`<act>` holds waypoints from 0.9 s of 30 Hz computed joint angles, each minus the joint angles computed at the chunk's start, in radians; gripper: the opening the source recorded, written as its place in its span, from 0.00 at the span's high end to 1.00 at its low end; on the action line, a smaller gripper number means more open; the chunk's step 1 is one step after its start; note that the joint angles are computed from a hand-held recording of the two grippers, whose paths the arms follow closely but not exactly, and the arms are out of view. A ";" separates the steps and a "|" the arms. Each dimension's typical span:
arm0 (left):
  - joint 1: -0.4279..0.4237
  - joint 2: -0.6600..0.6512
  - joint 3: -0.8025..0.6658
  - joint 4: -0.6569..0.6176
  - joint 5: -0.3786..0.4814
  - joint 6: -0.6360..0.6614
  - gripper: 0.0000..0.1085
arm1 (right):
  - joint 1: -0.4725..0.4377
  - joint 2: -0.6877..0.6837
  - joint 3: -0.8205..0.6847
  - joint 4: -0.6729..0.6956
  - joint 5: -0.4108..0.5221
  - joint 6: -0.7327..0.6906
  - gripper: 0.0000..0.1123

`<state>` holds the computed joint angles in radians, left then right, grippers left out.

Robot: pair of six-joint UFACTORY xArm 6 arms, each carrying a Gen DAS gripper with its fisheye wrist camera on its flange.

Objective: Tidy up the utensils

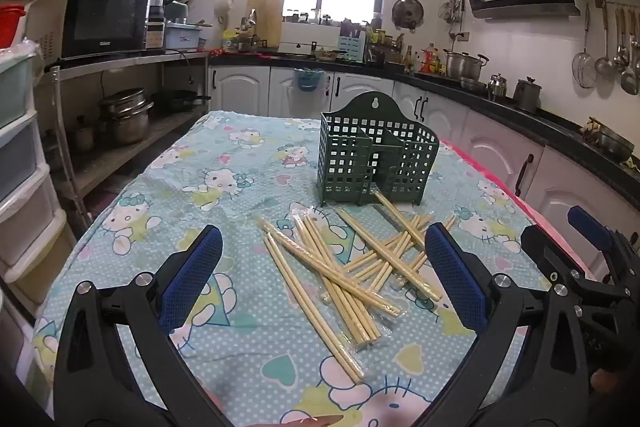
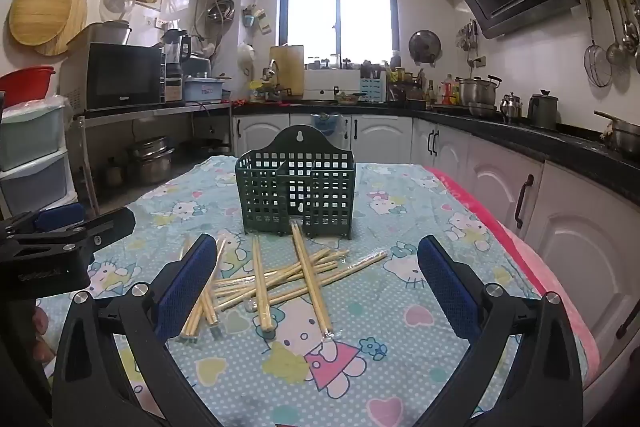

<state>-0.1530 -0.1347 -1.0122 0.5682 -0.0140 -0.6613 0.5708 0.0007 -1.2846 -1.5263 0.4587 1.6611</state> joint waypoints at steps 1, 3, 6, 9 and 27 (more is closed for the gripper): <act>0.001 0.000 0.000 0.002 -0.004 -0.004 0.14 | -0.001 0.001 0.000 0.013 -0.003 -0.007 0.13; -0.001 0.000 0.002 -0.010 -0.007 0.004 0.14 | 0.000 0.001 -0.001 0.012 0.000 -0.009 0.13; -0.001 0.000 0.003 -0.020 -0.008 0.010 0.14 | -0.002 0.001 0.000 0.008 0.001 -0.003 0.13; -0.001 0.001 0.003 -0.018 -0.010 0.007 0.14 | -0.005 0.001 0.001 0.000 -0.004 0.002 0.13; 0.004 0.003 0.000 0.010 -0.015 -0.022 0.14 | -0.010 -0.004 0.010 -0.002 0.000 0.007 0.13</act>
<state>-0.1495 -0.1315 -1.0120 0.5781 -0.0289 -0.6833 0.5610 -0.0032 -1.2745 -1.5287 0.4589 1.6686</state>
